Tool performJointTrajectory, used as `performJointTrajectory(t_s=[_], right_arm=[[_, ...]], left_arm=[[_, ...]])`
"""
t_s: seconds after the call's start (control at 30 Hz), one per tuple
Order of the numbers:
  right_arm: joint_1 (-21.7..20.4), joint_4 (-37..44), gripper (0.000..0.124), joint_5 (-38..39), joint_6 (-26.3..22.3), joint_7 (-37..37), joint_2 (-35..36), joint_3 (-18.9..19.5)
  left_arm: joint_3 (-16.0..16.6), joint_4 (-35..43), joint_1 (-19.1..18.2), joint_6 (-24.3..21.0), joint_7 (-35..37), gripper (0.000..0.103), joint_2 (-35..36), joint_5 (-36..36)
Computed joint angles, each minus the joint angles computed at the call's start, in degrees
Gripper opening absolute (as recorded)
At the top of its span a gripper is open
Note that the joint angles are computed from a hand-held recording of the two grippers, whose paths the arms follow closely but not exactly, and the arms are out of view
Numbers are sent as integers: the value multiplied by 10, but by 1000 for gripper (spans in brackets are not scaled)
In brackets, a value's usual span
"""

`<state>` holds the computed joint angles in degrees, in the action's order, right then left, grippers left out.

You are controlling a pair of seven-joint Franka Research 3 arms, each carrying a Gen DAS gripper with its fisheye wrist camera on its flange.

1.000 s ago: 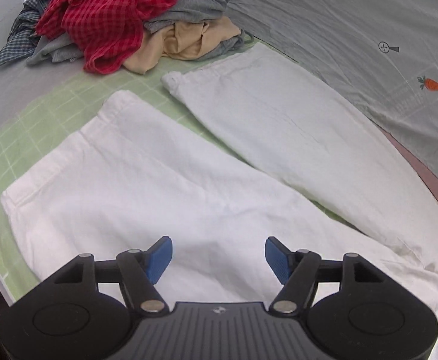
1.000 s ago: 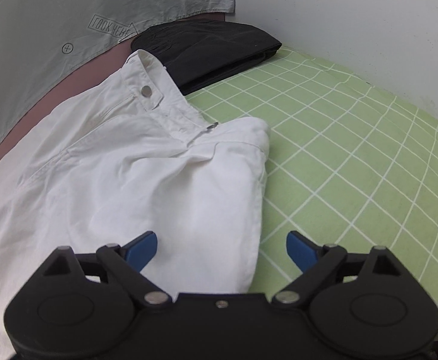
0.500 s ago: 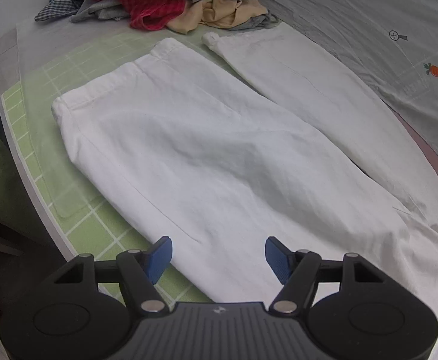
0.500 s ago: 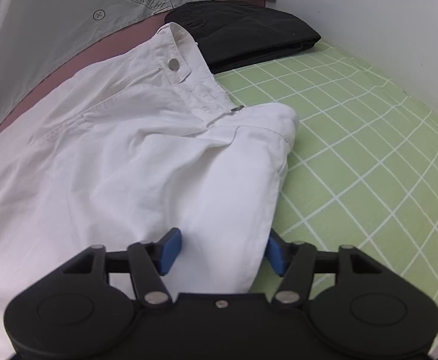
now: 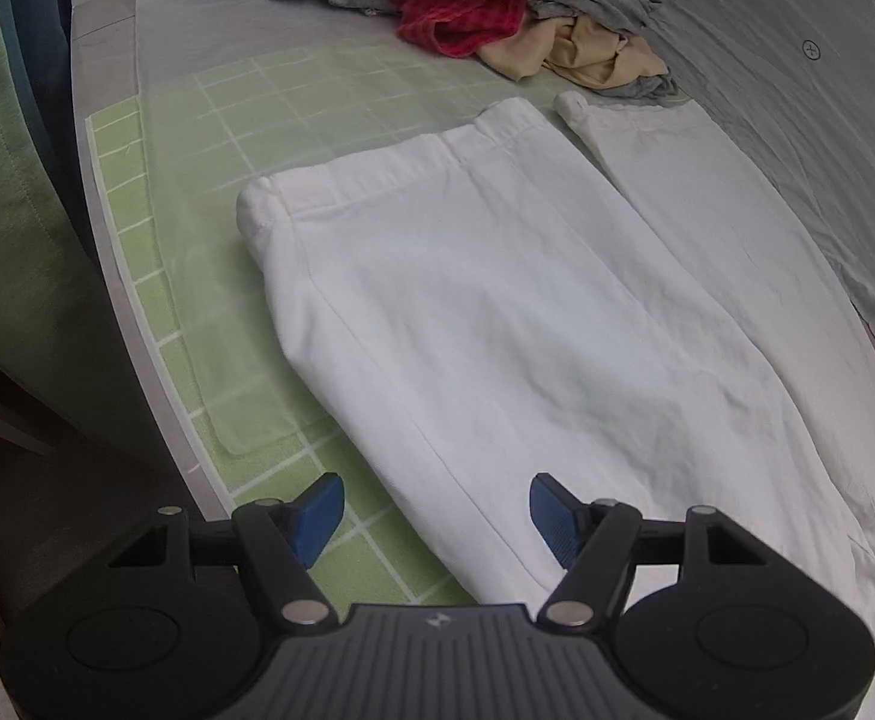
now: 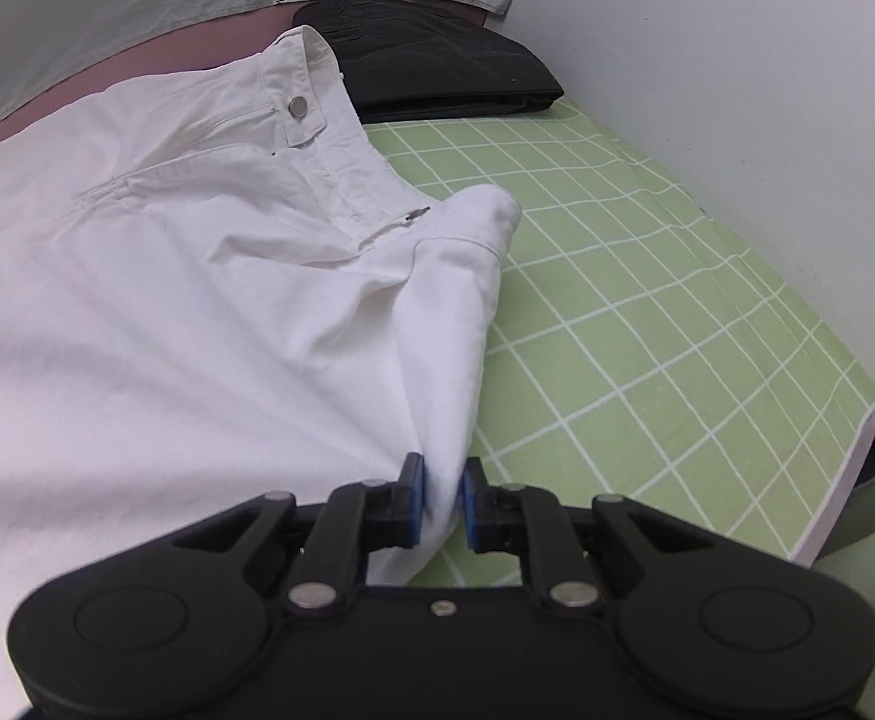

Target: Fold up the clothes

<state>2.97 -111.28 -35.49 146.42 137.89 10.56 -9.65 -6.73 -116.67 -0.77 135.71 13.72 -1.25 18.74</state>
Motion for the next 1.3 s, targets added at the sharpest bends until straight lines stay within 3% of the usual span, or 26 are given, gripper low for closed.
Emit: performJointTrajectory(t_s=[0.4, 0.43, 0.5, 0.63, 0.7, 0.9, 0.97, 1.0, 1.03, 1.07, 1.1, 1.17, 1.3], right_arm=[[1, -7, 23, 65, -9, 60, -8, 8], [-1, -10, 27, 73, -2, 67, -9, 8], [-4, -18, 52, 91, 15, 82, -12, 8], [-16, -61, 67, 158, 110, 136, -23, 7], [-10, -75, 78, 158, 146, 180, -25, -1], [-4, -87, 87, 171, 197, 217, -20, -11], [-1, -78, 88, 176, 191, 210, -14, -14], [2, -69, 81, 174, 177, 208, -11, -16], [6, -59, 70, 165, 158, 211, -9, -20], [9, -50, 39, 158, 139, 216, -7, -22], [10, -44, 18, 154, 120, 222, -6, -23], [6, -47, 5, 152, 116, 232, -11, -22], [4, -69, 4, 110, 120, 267, -32, -23]], left_arm=[[15, -2, 23, 27, -1, 67, 12, 25], [15, -1, 24, 28, -7, 67, 13, 31], [16, 0, 25, 35, -29, 62, 13, 51], [19, -2, 30, 47, -63, 53, 13, 76], [21, -7, 33, 60, -78, 43, 12, 77], [23, -19, 40, 73, -104, 43, 7, 76], [22, -15, 40, 62, -113, 36, 7, 82], [21, -11, 40, 51, -118, 23, 8, 84], [20, -6, 39, 40, -123, 17, 9, 86], [20, -3, 39, 31, -126, 8, 9, 87], [21, -3, 39, 28, -130, 4, 7, 86], [22, -7, 41, 31, -139, 2, 2, 83], [20, -3, 41, 10, -139, 2, -5, 83]])
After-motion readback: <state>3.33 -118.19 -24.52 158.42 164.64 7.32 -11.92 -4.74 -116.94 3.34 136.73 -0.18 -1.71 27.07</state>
